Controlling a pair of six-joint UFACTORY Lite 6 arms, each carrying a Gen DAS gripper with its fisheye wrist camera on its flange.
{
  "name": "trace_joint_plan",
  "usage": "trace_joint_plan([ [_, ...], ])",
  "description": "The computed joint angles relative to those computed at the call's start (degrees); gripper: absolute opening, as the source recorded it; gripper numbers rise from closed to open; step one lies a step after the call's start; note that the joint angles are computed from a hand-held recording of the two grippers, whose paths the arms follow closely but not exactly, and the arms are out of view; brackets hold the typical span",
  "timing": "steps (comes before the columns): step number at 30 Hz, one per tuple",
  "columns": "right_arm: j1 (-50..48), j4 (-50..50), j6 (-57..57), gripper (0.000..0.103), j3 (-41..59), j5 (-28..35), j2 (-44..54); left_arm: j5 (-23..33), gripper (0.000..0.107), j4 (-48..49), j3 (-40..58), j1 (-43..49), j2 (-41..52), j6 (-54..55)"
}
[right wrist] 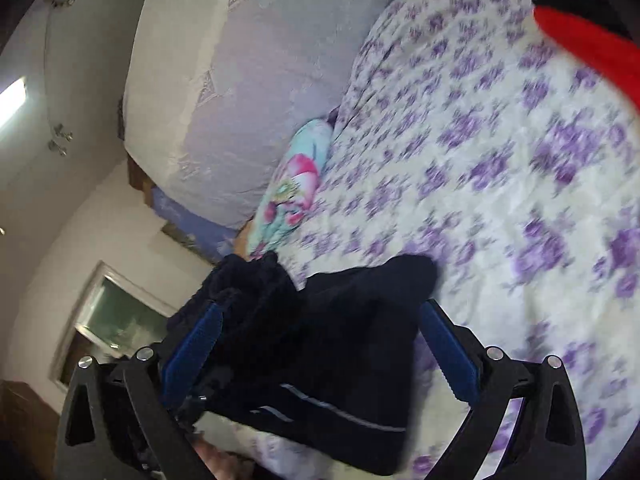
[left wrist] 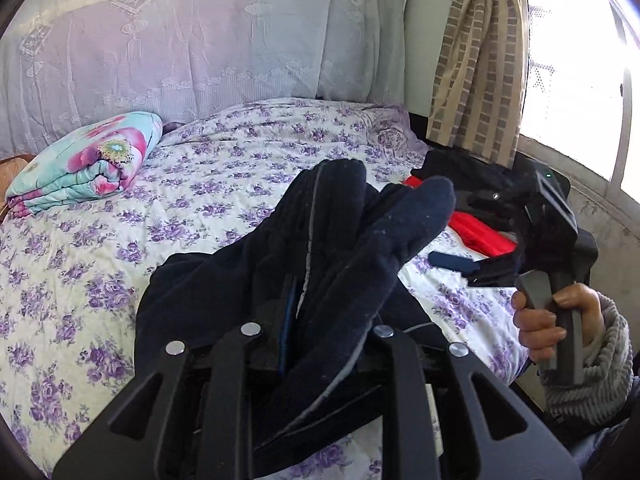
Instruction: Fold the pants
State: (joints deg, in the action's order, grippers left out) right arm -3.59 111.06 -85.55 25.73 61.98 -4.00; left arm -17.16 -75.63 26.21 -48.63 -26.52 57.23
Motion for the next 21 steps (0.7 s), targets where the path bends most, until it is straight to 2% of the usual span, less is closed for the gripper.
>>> trace_joint_plan([
  [1, 0.5, -0.7, 1.4, 0.099, 1.3, 3.0, 3.1, 0.6, 0.019, 2.1, 0.1, 0.3, 0.9, -2.2],
  [3, 2.4, -1.1, 3.5, 0.099, 4.1, 4.3, 6.9, 0.2, 0.019, 4.6, 1.3, -0.7, 4.4, -5.1],
  [5, 4.5, 0.2, 5.1, 0.099, 7.5, 2.3, 10.3, -5.2, 0.019, 0.5, 4.0, -5.3, 9.7, -1.4],
  [7, 5.0, 0.2, 7.2, 0.099, 13.8, 3.2, 17.2, -10.7, 0.019, -1.2, 6.3, -9.9, 14.5, 0.2],
  [8, 4.6, -1.1, 9.2, 0.099, 17.7, 3.9, 21.3, -11.5, 0.019, -0.1, 7.3, -10.9, 16.8, -0.4],
  [11, 4.1, -3.5, 15.8, 0.100, 27.1, 2.5, 29.9, -9.6, 0.019, 2.3, 10.0, -11.5, 25.1, -1.9],
  [13, 3.6, -6.8, 18.8, 0.100, 32.3, 2.7, 33.6, -12.4, 0.020, 5.9, 9.8, -13.6, 29.1, -5.7],
  [15, 3.4, -6.4, 18.9, 0.100, 31.0, 3.4, 32.5, -16.9, 0.021, 3.3, 10.4, -16.7, 31.3, -2.7],
  [21, 0.8, -11.0, 11.1, 0.100, 15.7, 0.2, 14.7, -17.1, 0.022, 7.2, 8.5, -15.9, 29.6, -7.1],
])
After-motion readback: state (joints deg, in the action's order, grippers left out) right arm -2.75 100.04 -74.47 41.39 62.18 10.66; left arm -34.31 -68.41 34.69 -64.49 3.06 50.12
